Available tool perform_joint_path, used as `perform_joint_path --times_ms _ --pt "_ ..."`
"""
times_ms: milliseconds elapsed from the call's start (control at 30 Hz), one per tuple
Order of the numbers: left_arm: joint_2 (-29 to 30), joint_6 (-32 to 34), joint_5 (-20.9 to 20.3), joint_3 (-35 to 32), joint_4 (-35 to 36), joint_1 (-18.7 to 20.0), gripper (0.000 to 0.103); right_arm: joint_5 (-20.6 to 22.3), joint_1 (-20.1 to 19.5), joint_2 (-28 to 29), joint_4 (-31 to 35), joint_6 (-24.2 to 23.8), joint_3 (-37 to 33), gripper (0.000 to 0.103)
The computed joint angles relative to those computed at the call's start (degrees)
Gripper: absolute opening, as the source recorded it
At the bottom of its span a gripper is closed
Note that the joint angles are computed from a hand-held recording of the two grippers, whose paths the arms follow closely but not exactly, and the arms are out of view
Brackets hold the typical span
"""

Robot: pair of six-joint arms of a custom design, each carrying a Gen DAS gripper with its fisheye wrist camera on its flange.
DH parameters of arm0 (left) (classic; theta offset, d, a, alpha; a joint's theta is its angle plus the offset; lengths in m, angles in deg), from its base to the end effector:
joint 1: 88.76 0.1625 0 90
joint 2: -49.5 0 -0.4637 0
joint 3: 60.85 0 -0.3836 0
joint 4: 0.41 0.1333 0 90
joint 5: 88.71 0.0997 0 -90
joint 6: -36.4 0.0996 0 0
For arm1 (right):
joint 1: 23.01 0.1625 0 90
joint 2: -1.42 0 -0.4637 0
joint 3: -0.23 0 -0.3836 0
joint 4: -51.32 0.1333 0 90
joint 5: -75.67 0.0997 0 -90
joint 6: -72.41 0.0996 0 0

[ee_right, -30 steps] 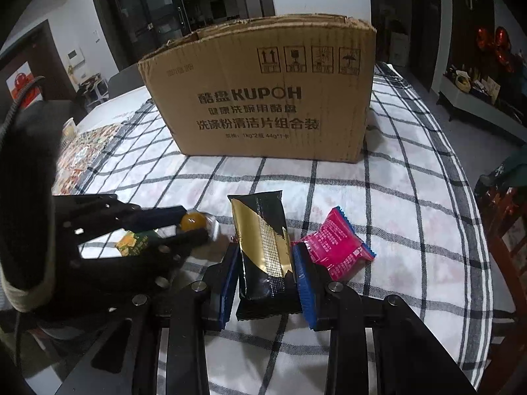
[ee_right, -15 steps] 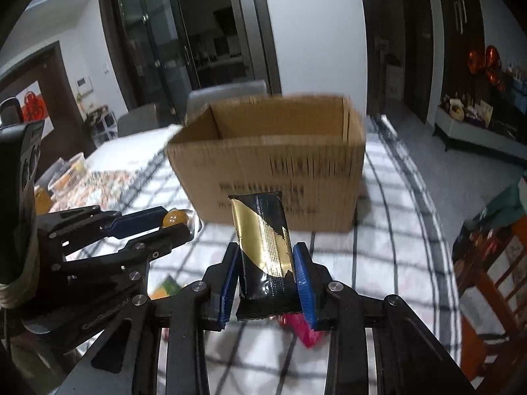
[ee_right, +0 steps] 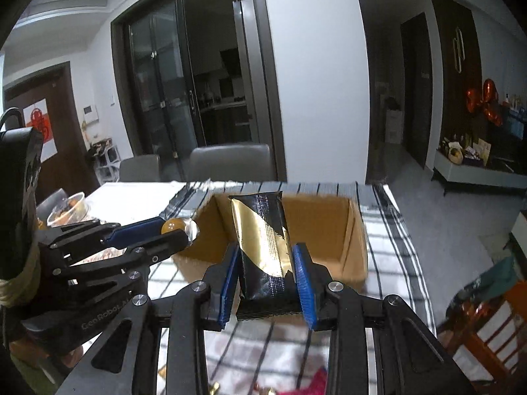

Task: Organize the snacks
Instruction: 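Carry the bar and yellow sweet over the box and open both grippers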

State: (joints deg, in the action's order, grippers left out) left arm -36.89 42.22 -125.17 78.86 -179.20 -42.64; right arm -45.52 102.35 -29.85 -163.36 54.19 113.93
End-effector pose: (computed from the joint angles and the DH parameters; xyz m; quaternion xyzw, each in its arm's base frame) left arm -0.1053 -0.4174 0.3273 0.2329 0.8293 -0.3970 0.3169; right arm 0.4011 -0.4241 0.0269 0.3185 -0.8457 0.3806 0.1962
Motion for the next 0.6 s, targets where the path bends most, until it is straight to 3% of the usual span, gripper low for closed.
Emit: perform_joint_path --times_ms 300,500,567,600 --pt "5.61 4.33 -5.25 -7.31 -3.16 6.7 0.027 2.07 -2.66 2.14 2.26 1.65 -5.83 0.034" --pt "9.06 5.45 -6.05 -10.43 -2.25 10.32 0.028 2.02 -4.4 3.71 5.9 1.01 -8.75 0.035" --pt "9.72 5.62 -6.57 -10.87 -2.04 11.08 0.032 1.24 -4.81 4.43 5.22 0.32 -9.33 0.036" --pt "9.74 5.38 -6.57 -10.78 -1.94 11.06 0.047 0.03 -4.8 4.77 4.9 -0.13 -9.74 0.043"
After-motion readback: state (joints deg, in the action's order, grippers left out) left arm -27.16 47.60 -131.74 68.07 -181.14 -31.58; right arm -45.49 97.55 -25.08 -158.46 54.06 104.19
